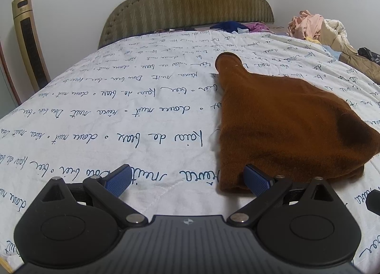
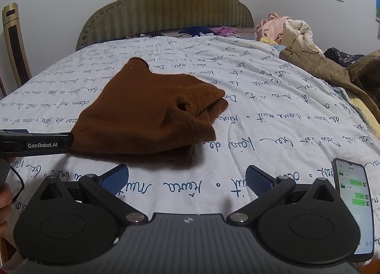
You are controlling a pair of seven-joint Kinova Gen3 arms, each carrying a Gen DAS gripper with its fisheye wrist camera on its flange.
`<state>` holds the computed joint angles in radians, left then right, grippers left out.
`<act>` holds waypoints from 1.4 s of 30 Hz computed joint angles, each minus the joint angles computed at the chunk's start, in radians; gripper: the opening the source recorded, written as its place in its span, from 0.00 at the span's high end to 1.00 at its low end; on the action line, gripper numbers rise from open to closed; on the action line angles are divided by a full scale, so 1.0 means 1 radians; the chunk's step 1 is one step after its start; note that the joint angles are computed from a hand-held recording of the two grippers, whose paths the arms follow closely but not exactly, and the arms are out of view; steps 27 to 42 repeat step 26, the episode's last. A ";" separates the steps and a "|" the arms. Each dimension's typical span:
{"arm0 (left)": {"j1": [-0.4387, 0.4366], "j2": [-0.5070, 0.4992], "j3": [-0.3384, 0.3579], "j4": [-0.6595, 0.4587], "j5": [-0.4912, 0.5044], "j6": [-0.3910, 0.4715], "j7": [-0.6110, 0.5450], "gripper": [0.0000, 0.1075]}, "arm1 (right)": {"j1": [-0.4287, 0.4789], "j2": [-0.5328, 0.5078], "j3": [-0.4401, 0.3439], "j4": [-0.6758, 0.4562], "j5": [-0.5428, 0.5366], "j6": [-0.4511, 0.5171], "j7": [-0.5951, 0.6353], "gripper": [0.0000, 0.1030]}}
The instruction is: Fold small clothes
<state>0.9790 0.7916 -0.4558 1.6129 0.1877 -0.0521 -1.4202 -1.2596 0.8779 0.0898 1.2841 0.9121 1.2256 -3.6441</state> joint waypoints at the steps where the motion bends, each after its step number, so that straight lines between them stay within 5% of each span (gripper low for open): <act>1: 0.002 0.001 -0.002 0.000 0.001 -0.002 0.000 0.06 | 0.000 0.000 0.000 0.000 0.000 0.000 0.000 0.00; 42: 0.005 -0.006 -0.004 0.010 0.010 -0.015 -0.010 0.06 | -0.011 0.005 0.002 -0.024 0.008 0.018 0.007 0.00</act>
